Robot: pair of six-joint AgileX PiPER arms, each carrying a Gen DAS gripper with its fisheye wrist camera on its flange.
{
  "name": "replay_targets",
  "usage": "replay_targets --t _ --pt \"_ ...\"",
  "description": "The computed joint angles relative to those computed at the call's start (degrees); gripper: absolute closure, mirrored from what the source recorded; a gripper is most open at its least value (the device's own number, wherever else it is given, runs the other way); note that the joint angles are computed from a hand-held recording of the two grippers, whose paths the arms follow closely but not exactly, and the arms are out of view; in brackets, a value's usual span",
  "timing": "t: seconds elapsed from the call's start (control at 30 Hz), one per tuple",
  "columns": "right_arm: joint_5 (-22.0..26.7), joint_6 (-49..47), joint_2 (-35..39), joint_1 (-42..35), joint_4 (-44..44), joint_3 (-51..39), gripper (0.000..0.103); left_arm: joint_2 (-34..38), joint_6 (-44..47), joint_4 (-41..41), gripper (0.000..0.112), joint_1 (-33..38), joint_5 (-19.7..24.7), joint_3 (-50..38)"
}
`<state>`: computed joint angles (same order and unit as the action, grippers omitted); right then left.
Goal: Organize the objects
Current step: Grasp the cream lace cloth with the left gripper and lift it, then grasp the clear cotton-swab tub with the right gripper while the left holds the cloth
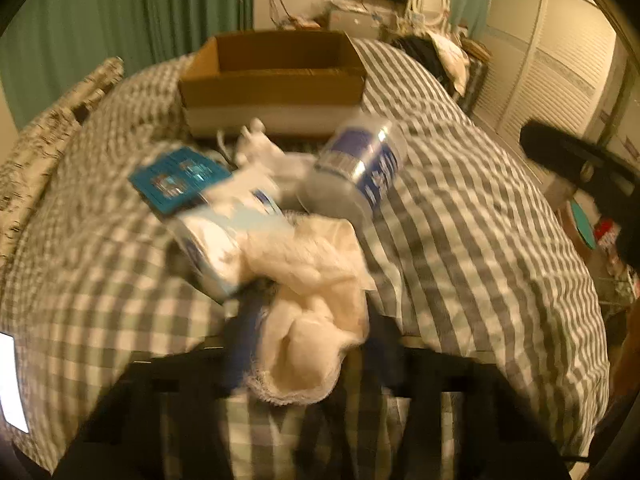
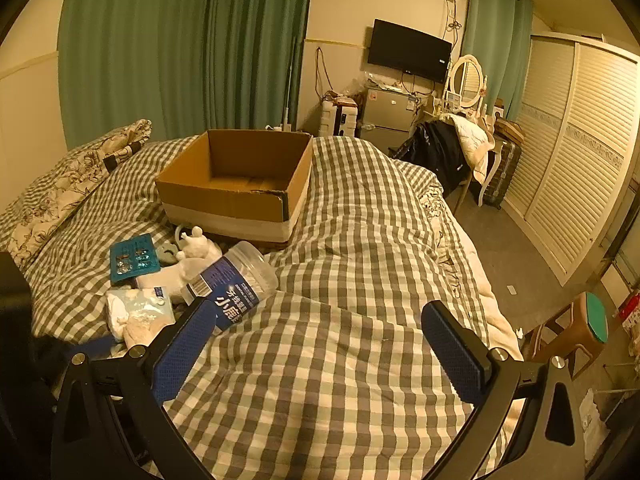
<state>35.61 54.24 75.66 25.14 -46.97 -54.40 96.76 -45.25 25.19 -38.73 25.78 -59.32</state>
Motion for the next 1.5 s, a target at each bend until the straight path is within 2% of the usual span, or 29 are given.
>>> replay_targets --t 0.1,0.2,0.43,0.53,0.77,0.93,1.07,1.17,1.27,1.37,1.5 --pt "0.1 -0.5 -0.1 -0.4 0.4 0.0 0.0 -2.1 -3.0 2.9 0.094 -0.3 -0.8 1.6" --pt "0.6 -1.6 -0.5 -0.6 1.5 -0.2 0.0 -6.0 -8.4 9.2 0.094 -0.1 0.0 2.8" --pt "1.4 -0.9 1.2 1.0 1.2 -1.6 0.0 -10.7 -13.3 15.4 0.094 4.6 1.8 3.1" --pt "2.0 -0.8 4.0 2.2 1.4 -3.7 0.0 -10.6 -10.9 13.6 0.094 7.4 0.9 2.3" --pt "4.2 -2.2 15.5 3.4 3.4 -13.9 0.001 -7.0 -6.8 12.1 0.094 12.3 -2.3 -0.2" --pt "4.5 -7.8 25.3 0.1 13.0 -24.5 0.0 -4.0 -4.5 10.7 0.094 15.4 -4.0 -2.3" --pt "7.8 -10.4 33.0 -1.3 18.2 -32.8 0.0 -1.8 -0.7 7.4 0.094 17.6 -5.7 -3.8" --pt "9.2 -13.9 37.0 -1.9 23.6 -35.7 0.001 -0.2 3.4 3.9 0.094 18.6 -6.5 -4.6" --pt "9.3 -15.3 39.9 -1.4 24.5 -36.8 0.002 0.9 7.5 -0.2 0.094 19.8 -7.5 -4.8" --pt "8.4 -15.5 40.0 -0.4 23.1 -36.2 0.009 1.0 9.5 -2.5 0.094 20.5 -7.9 -4.4" --pt "3.6 -15.1 36.3 0.9 19.8 -31.0 0.021 -0.1 8.7 -1.6 0.094 20.9 -8.0 -3.5"
